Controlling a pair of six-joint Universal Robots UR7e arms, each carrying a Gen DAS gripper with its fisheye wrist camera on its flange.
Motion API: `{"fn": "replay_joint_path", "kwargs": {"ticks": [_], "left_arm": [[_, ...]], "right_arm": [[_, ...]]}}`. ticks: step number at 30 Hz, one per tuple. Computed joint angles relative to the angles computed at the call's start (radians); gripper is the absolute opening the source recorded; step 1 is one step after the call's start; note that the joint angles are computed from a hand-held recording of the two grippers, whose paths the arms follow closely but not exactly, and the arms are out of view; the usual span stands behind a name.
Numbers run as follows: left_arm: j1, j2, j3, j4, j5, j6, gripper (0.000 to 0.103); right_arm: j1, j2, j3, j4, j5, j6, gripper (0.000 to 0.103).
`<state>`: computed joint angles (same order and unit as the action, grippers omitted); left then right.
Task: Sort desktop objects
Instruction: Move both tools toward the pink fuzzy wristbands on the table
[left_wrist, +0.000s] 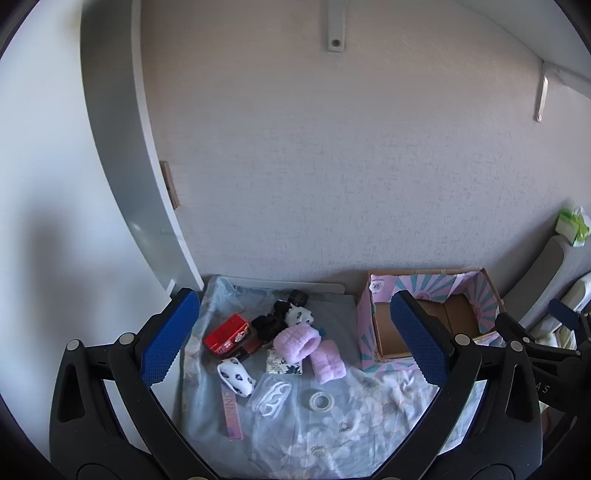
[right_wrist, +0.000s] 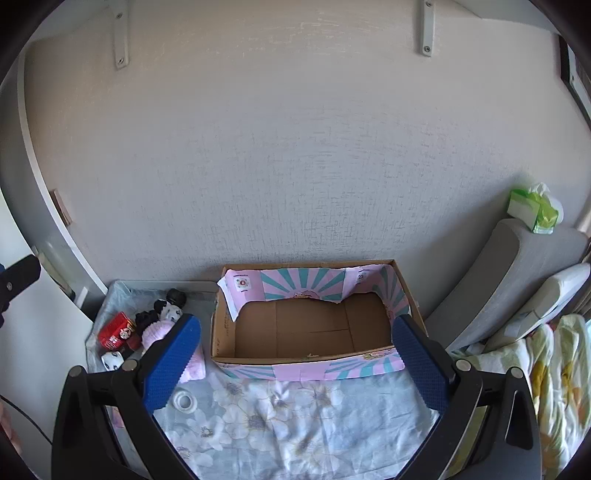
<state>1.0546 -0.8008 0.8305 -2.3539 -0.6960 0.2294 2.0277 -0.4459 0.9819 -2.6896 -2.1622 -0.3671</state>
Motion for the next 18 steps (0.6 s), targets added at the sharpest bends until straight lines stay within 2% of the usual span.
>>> {"fn": "replay_joint_path", "kwargs": {"ticks": [4, 10, 18], "left_arm": [[-0.002, -0.015, 0.027, -0.020, -0.032, 0.012, 0.103], [-0.001, -0.013, 0.026, -0.015, -0.027, 0.021, 0.103], [0.009, 0.009, -0.024, 0.121, -0.017, -0.058, 0.103]], "right_arm": [[0.002, 0.002, 0.003, 0.001, -0.002, -0.009, 0.103], [0.002, 0.005, -0.004, 0.025, -0.001, -0.009, 0.103], [-0.009, 0.009, -0.013, 0.090, 0.005, 0.018, 0.103]]}}
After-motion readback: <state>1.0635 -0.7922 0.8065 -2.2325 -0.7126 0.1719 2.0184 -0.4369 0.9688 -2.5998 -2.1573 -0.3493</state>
